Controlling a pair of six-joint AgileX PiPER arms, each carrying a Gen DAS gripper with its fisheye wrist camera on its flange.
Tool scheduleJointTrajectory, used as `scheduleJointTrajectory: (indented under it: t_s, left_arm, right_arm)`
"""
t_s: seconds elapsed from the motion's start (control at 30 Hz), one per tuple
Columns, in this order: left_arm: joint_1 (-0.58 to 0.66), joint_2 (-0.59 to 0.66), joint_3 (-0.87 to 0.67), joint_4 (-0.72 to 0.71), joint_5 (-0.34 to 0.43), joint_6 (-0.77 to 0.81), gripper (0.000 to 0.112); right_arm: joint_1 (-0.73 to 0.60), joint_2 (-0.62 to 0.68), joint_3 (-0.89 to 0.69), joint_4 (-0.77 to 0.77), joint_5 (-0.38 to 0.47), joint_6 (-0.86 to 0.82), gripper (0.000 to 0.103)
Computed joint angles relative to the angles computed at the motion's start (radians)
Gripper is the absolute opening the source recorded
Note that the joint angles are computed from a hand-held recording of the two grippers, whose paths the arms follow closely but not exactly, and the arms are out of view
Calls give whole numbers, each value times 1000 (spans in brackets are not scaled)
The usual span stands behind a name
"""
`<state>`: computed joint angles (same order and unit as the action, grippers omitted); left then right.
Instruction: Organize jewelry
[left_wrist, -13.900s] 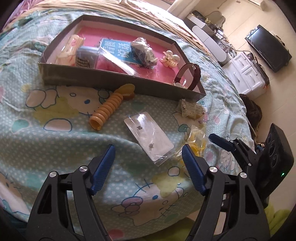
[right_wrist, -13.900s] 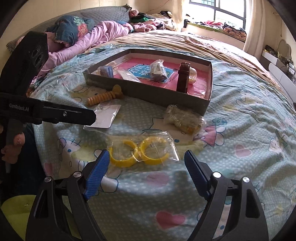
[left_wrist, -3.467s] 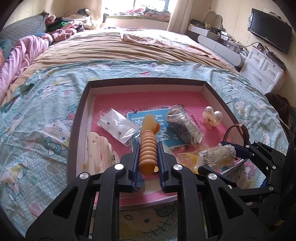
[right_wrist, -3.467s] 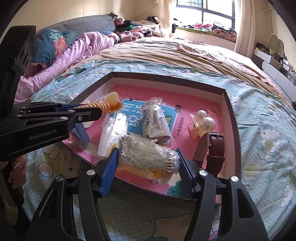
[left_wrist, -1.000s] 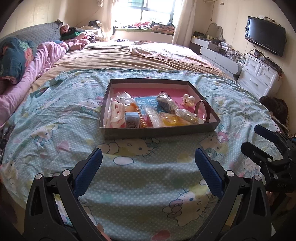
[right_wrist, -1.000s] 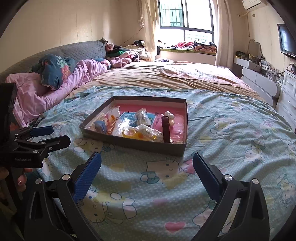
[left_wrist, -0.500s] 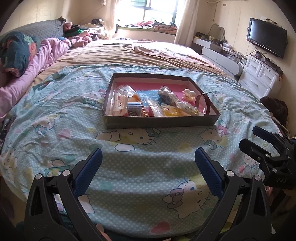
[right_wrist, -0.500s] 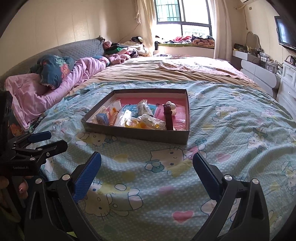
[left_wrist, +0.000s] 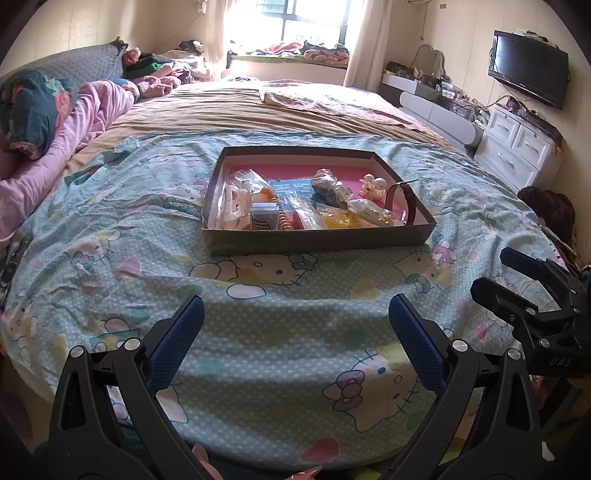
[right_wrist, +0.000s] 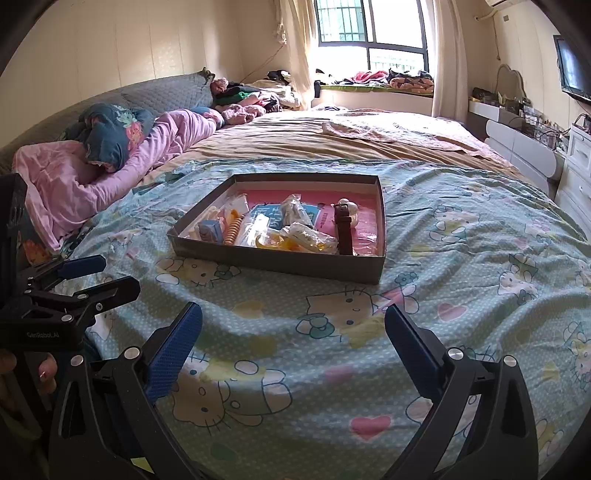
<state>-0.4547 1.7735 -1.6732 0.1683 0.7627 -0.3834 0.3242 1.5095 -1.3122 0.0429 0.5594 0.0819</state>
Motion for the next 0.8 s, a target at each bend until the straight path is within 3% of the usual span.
scheduleJointTrajectory:
  t_s: [0.8]
  left_arm:
    - [-7,-5,9,12,-1,-6,93]
  right_arm:
    - [0,-3,-1,-12,3,11,98]
